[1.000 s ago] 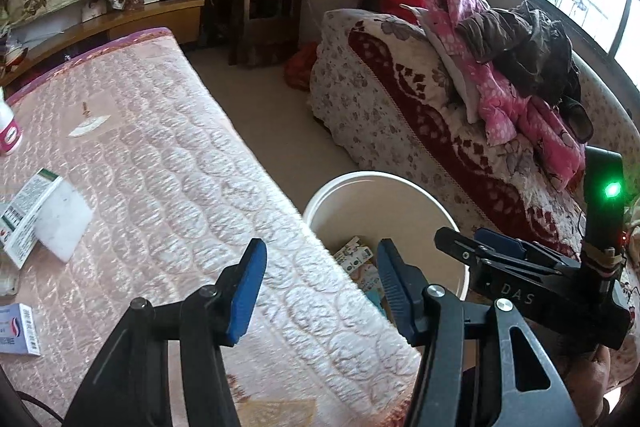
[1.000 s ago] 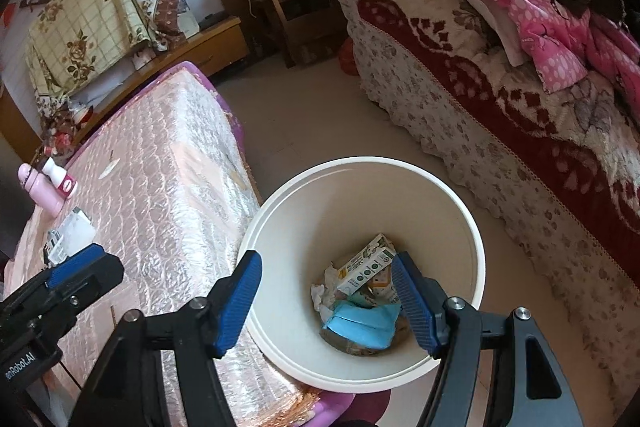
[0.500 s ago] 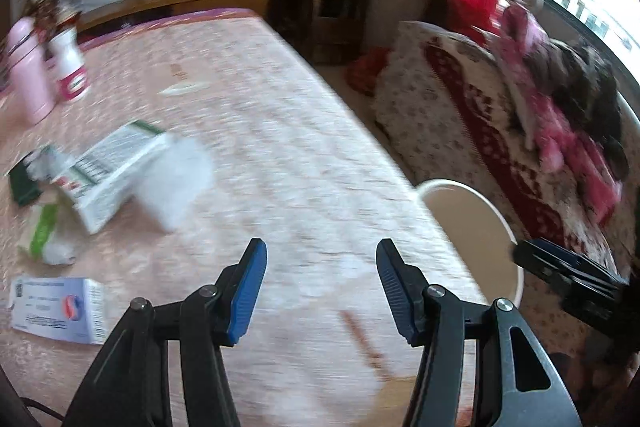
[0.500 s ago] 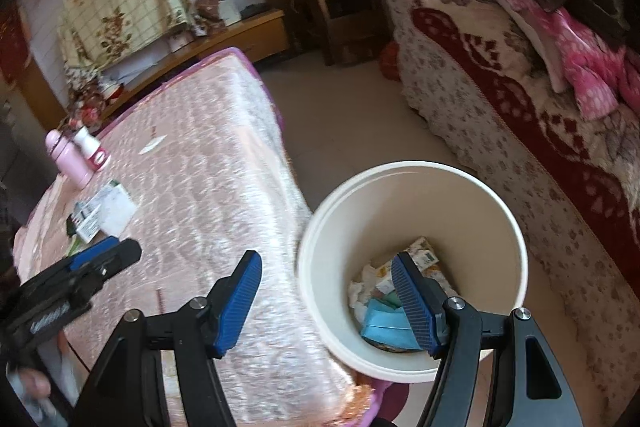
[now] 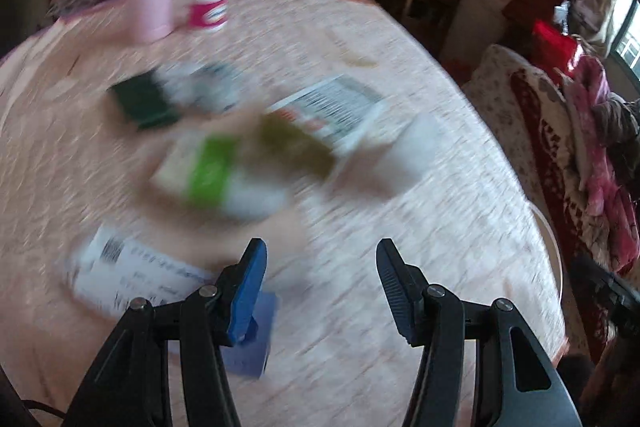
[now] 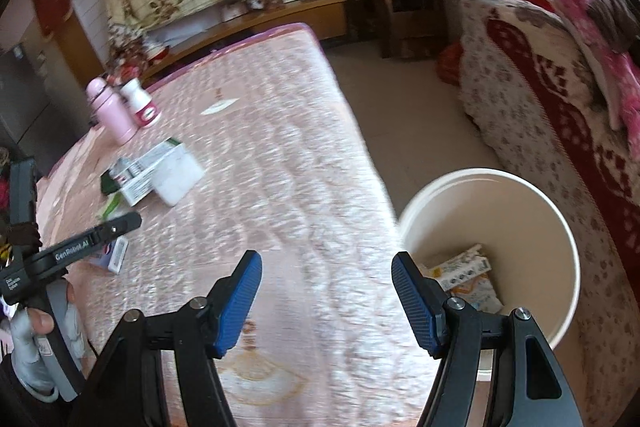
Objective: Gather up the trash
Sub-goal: 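Move both open tools back over the bed, then grasp the white-and-blue medicine box with the left tool while the right tool grasps the white foam piece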
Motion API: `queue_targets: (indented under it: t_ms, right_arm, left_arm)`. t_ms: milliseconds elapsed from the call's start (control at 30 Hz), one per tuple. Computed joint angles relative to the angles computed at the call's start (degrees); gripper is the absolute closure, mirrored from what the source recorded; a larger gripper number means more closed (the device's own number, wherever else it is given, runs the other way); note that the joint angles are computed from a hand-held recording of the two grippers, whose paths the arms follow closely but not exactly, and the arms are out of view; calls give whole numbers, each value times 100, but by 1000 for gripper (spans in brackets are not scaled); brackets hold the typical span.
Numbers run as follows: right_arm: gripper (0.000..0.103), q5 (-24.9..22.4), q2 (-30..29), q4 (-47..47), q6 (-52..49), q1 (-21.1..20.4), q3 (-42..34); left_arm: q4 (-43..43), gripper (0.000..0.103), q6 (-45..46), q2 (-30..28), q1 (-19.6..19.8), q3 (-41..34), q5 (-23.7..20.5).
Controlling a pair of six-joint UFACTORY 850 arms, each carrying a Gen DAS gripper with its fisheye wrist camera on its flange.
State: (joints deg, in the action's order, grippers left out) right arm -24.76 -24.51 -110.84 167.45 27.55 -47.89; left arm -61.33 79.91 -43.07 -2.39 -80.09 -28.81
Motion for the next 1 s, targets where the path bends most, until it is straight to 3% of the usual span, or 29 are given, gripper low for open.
queue_targets:
  t_ms: [200, 333, 433, 633, 700, 800, 933, 1000]
  right_arm:
    - [32, 250, -301, -148, -316, 71, -528]
    - [32, 504, -645, -415, -345, 63, -1025]
    - [32, 764, -936, -861, -41, -2, -1447]
    - [32, 1222, -1537, -662, -395, -193, -2364]
    - [32, 1320, -1642, -1123, 154, -278, -2519]
    - [32, 1443, -1796, -1248, 459, -397, -2767]
    - [32, 1747, -2074, -717, -6, -549, -3205]
    - [32, 1921, -2216, -1082, 421, -615, -3393]
  left_arm:
    - [939, 45, -580, 61, 725, -5, -125]
    - [831, 45, -527, 152, 1107, -2, -130]
    - [459, 40, -189, 273, 1291, 80, -198]
    - [-94, 31, 561, 381, 1388, 119, -99]
    - [-305, 29, 800, 312, 1369, 56, 151]
    - [-157, 27, 607, 126, 1314, -182, 426]
    - [323, 27, 194, -168, 1241, -472, 733]
    - [576, 27, -27, -306, 1204, -608, 799]
